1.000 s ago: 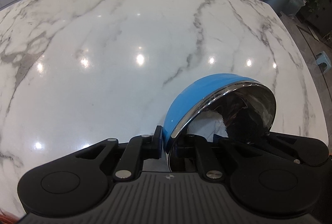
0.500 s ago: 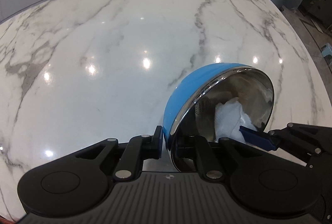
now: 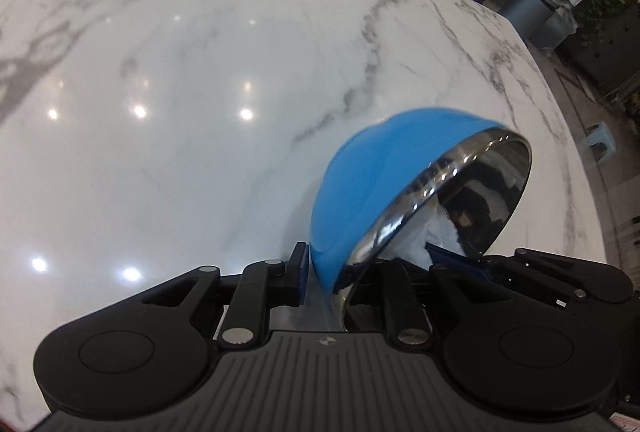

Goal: Clean bowl
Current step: 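Push the cloth deeper into the bowl with the right gripper while the left gripper holds the rim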

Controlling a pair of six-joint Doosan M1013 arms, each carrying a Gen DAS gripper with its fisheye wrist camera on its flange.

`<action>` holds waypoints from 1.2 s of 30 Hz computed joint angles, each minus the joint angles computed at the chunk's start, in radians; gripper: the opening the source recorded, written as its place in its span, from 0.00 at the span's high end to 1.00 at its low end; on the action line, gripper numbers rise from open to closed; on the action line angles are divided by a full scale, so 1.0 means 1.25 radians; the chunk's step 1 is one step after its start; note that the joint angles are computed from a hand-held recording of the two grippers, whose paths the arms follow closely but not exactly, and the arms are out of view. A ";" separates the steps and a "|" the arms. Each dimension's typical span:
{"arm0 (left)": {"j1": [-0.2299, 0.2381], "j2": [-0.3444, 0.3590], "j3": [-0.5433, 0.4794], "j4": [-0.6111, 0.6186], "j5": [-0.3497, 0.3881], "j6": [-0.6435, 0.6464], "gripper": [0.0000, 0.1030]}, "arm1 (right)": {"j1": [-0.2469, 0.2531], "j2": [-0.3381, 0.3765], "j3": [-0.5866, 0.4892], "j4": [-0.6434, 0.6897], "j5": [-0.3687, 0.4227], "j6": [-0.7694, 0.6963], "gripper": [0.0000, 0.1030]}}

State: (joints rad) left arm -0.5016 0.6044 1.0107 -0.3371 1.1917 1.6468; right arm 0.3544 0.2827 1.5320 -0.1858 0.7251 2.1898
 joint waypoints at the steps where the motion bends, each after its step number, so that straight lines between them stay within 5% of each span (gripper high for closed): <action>1: 0.000 0.000 0.002 -0.003 0.000 0.000 0.85 | 0.001 0.000 -0.001 0.001 0.000 0.001 0.83; 11: -0.010 0.004 -0.019 0.041 0.023 0.013 0.86 | -0.006 0.000 -0.001 0.081 -0.033 -0.060 0.82; 19: -0.015 0.003 -0.024 0.064 0.030 0.019 0.86 | 0.002 0.011 -0.015 0.046 -0.001 -0.065 0.83; 29: -0.015 0.006 -0.035 0.078 0.051 0.021 0.86 | 0.039 0.020 -0.026 -0.189 0.066 0.056 0.85; 36: -0.014 0.007 -0.041 0.088 0.048 0.018 0.87 | 0.030 0.013 -0.018 -0.181 0.049 0.059 0.86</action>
State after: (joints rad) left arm -0.5184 0.6128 0.9599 -0.2270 1.2518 1.6696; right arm 0.3923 0.2994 1.5099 -0.4126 0.7859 2.2635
